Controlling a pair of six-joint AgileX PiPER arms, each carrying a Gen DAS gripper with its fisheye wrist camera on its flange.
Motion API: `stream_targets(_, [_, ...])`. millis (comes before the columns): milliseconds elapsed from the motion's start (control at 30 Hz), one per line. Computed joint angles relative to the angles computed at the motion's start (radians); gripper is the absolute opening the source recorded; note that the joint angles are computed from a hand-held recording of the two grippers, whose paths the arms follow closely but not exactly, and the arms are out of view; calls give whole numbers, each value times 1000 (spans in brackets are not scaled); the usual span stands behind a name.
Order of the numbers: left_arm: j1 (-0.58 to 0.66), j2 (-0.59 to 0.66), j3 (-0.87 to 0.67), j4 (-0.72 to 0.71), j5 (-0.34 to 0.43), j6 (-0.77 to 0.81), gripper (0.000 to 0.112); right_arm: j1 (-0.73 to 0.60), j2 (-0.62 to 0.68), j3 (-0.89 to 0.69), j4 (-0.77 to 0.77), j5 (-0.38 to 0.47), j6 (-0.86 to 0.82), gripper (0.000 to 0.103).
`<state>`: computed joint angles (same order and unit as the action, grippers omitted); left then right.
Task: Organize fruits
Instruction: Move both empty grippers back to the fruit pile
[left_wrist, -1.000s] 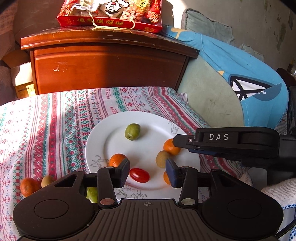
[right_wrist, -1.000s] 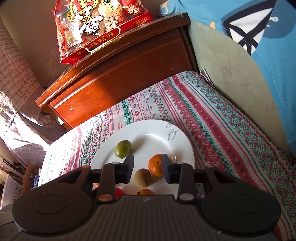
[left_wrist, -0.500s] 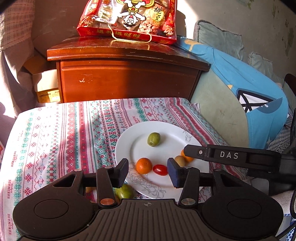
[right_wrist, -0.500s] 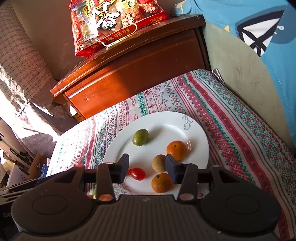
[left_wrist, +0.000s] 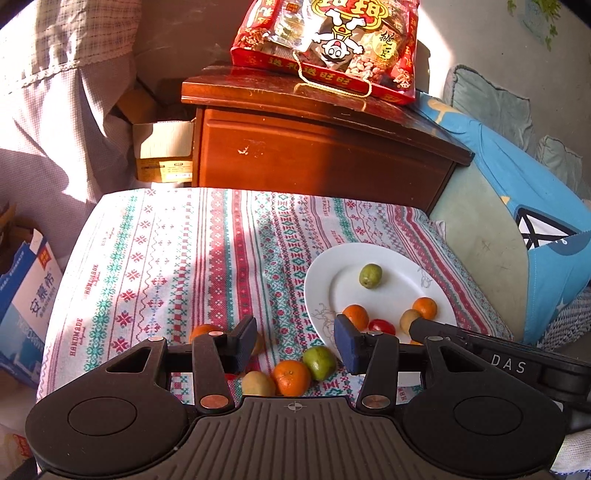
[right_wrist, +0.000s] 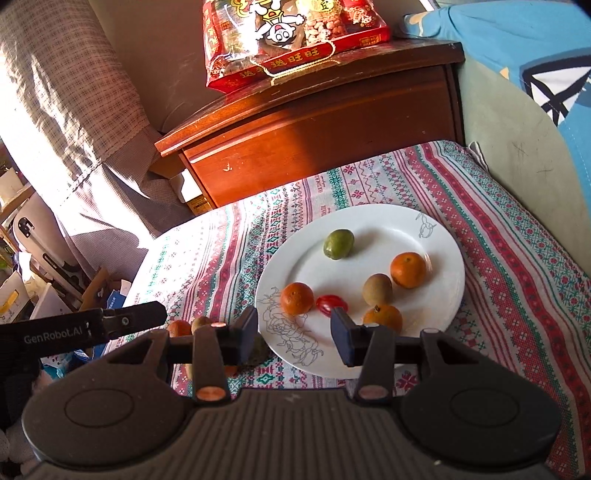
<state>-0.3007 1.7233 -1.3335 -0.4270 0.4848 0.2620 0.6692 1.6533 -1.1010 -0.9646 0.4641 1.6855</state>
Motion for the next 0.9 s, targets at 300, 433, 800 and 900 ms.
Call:
stream_targets(300, [72,-34,54,6,2,-12,53,90,-12,32,-35,14,60,53])
stream_targets(433, [105,-35,68,12,0,-7,54,106,3,24,8,-5,18,57])
stream_targets(800, [147,-31,107,18,-18,33,62,131,73,-11,-15,-35,-12,53])
stream_targets(900, [147,-26,109,33,-12,29,61,129,94,-20,-40,-40,3,45])
